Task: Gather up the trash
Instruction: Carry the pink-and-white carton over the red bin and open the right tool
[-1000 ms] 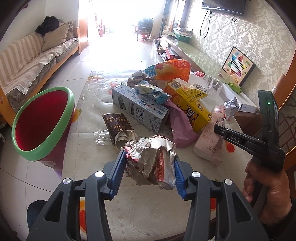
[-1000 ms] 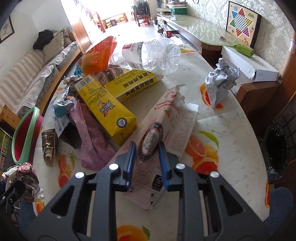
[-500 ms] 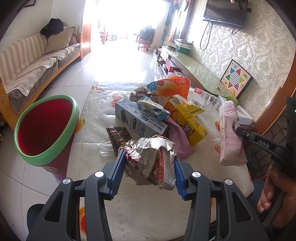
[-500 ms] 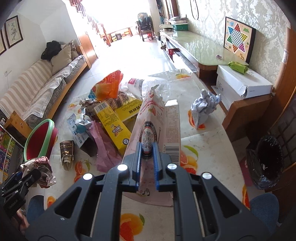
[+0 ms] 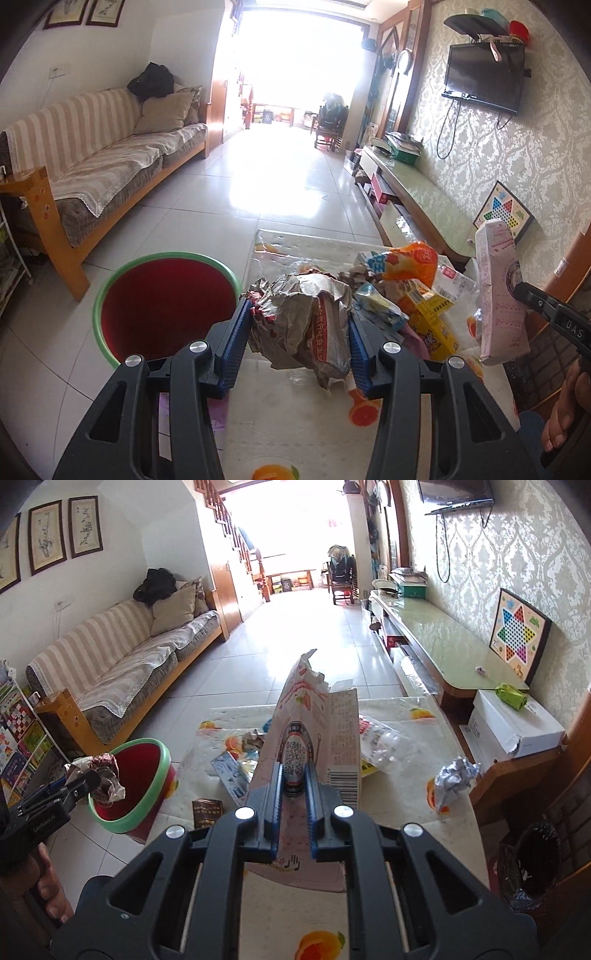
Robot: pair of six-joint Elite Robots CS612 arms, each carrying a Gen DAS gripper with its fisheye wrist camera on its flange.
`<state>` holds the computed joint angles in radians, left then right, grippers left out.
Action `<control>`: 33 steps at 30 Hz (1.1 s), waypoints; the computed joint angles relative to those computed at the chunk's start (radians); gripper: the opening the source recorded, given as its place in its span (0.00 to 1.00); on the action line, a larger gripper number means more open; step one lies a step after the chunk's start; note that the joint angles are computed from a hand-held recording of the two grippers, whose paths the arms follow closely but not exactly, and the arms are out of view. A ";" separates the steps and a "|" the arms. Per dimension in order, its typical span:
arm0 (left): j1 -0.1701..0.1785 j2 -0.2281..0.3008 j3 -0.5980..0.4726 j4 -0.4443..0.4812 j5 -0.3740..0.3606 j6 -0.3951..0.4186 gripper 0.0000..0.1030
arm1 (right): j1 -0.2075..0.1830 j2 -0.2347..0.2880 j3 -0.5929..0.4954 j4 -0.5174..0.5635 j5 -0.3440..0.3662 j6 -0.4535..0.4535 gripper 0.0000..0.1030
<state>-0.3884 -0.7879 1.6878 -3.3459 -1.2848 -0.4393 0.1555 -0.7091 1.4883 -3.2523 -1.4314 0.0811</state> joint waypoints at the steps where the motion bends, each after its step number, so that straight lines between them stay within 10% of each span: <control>1: 0.009 0.000 -0.001 -0.003 0.011 0.000 0.44 | 0.006 0.003 -0.009 0.004 0.006 -0.006 0.12; 14: 0.140 0.049 -0.065 0.044 0.044 -0.011 0.45 | 0.099 0.062 -0.152 0.102 0.086 -0.081 0.12; 25: 0.174 0.076 -0.084 0.049 0.026 -0.004 0.89 | 0.159 0.145 -0.323 0.190 0.116 -0.130 0.12; 33: 0.192 0.056 -0.041 0.033 0.030 -0.037 0.92 | 0.183 0.217 -0.444 0.284 0.162 -0.157 0.12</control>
